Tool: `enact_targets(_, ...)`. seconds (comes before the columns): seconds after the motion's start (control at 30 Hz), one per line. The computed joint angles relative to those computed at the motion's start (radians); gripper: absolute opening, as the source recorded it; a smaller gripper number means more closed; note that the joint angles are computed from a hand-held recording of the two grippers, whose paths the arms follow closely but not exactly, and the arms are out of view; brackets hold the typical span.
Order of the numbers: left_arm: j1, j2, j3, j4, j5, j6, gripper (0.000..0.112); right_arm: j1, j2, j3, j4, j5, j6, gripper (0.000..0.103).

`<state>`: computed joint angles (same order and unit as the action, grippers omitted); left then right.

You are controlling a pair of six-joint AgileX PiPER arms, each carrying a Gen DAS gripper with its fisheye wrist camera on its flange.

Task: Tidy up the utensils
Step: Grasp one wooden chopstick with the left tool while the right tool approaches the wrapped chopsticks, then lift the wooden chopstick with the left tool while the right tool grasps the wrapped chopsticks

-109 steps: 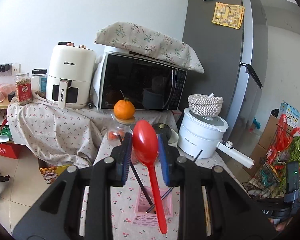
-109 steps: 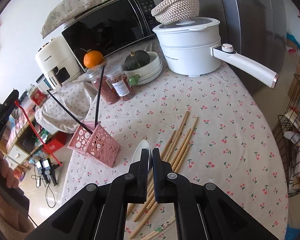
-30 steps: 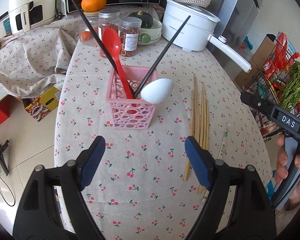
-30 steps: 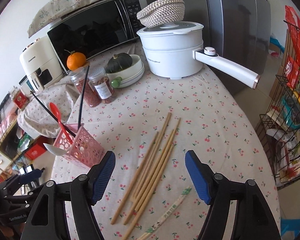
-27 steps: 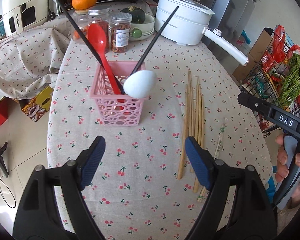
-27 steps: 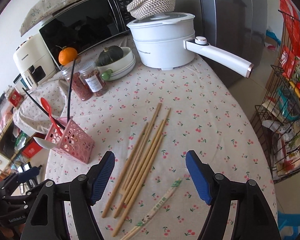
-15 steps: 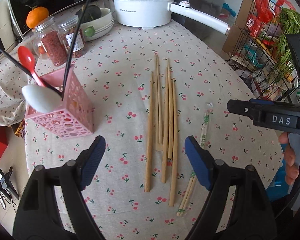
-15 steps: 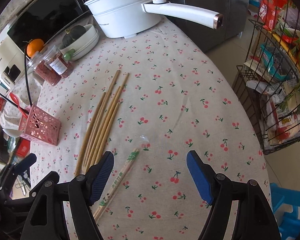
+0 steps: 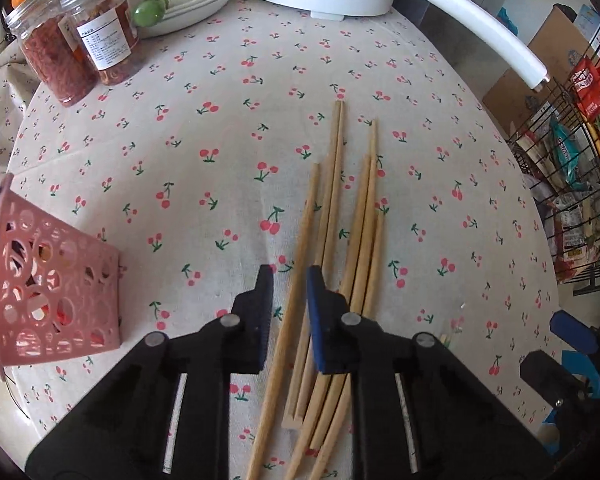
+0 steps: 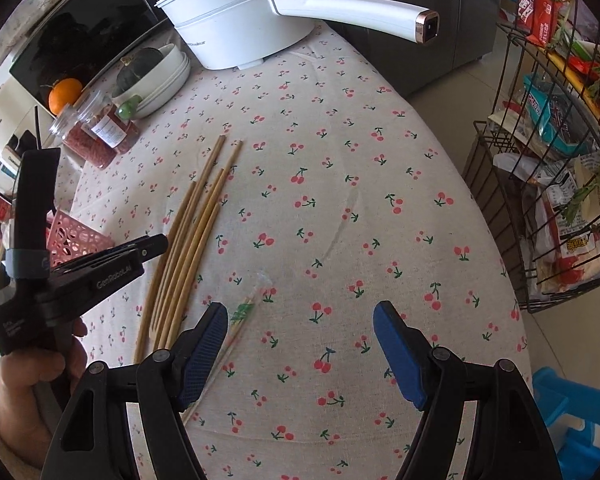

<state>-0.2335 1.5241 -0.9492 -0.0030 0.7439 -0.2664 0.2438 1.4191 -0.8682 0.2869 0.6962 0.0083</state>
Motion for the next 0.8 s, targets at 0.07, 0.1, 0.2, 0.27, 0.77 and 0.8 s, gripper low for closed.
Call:
enact_targets(0.07, 0.004, 0.021, -0.005, -0.011, -0.006, 0.006, 0.017, 0.005, 0.005, -0.006, -0.004, -0.002, -0.009, 0.077)
enact_targets(0.1, 0.004, 0.028, -0.006, -0.01, -0.008, 0.006, 0.017, 0.007, 0.008, -0.008, -0.005, -0.004, -0.012, 0.077)
enact_targets(0.2, -0.014, 0.047, -0.025, 0.03, -0.004, -0.011, 0.017, -0.001, 0.019, -0.013, 0.002, -0.003, -0.026, 0.077)
enact_targets(0.27, -0.038, 0.062, -0.044, 0.071, 0.013, -0.032, 0.017, -0.008, 0.026, -0.017, 0.004, -0.001, -0.027, 0.077)
enact_targets(0.77, -0.14, -0.392, 0.123, 0.127, 0.106, -0.01, 0.007, 0.054, 0.115, -0.015, -0.016, 0.021, 0.042, 0.078)
enact_targets(0.8, -0.13, -0.439, 0.134, 0.111, 0.12, 0.015, 0.007, 0.066, 0.116, -0.016, -0.029, 0.021, 0.061, 0.078)
